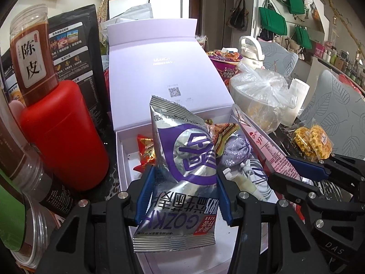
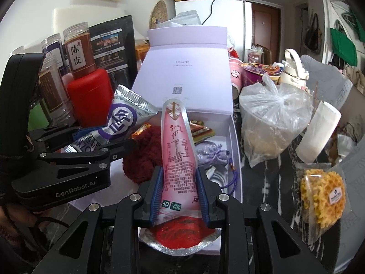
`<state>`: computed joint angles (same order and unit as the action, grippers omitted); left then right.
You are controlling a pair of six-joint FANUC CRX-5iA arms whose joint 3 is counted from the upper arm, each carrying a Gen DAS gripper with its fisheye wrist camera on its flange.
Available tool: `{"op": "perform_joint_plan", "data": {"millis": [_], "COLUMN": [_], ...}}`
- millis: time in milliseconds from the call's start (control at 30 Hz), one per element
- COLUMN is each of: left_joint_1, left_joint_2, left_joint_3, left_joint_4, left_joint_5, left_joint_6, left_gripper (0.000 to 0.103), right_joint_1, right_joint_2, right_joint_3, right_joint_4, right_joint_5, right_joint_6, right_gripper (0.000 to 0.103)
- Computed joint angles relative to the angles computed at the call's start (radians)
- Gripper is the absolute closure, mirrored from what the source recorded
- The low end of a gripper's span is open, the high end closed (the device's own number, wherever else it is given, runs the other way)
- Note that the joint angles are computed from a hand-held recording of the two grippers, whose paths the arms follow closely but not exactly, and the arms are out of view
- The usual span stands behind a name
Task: Organize soft objects
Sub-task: 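Open both grippers to drop the bag and pouch into the box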
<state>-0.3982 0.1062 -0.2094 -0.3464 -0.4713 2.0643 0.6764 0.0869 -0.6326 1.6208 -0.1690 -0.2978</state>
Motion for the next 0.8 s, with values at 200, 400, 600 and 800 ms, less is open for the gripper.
{"op": "perform_joint_plan", "data": {"millis": [200, 400, 600, 800], "left_joint_1": [-0.007, -0.008, -0.018, -0.028], "left_joint_2": [0.027, 0.061, 0.077, 0.094], "left_joint_3": [0.020, 0.042, 0.073, 0.104], "left_joint_4": [-0.030, -0.026, -0.061, -0.082], "left_joint_5": [-0.031, -0.063, -0.112, -0.167], "left_joint_6": [0.028, 0.028, 0.071, 0.091], "left_gripper": [0.053, 0.053, 0.052, 0.052], "right_joint_1": [0.025, 0.041, 0.058, 0.069], "right_joint_2": [0.030, 0.055, 0.071, 0.073], "right_joint_3": [0.012, 0.026, 0.038, 0.043], "right_joint_4": [-0.043, -0.070, -0.151, -0.211], "right_joint_5": [-0.028, -0.044, -0.046, -0.056], "right_joint_6": [0.025, 0.056, 0.120, 0.160], "right_gripper": [0.074, 0.074, 0.068, 0.068]}}
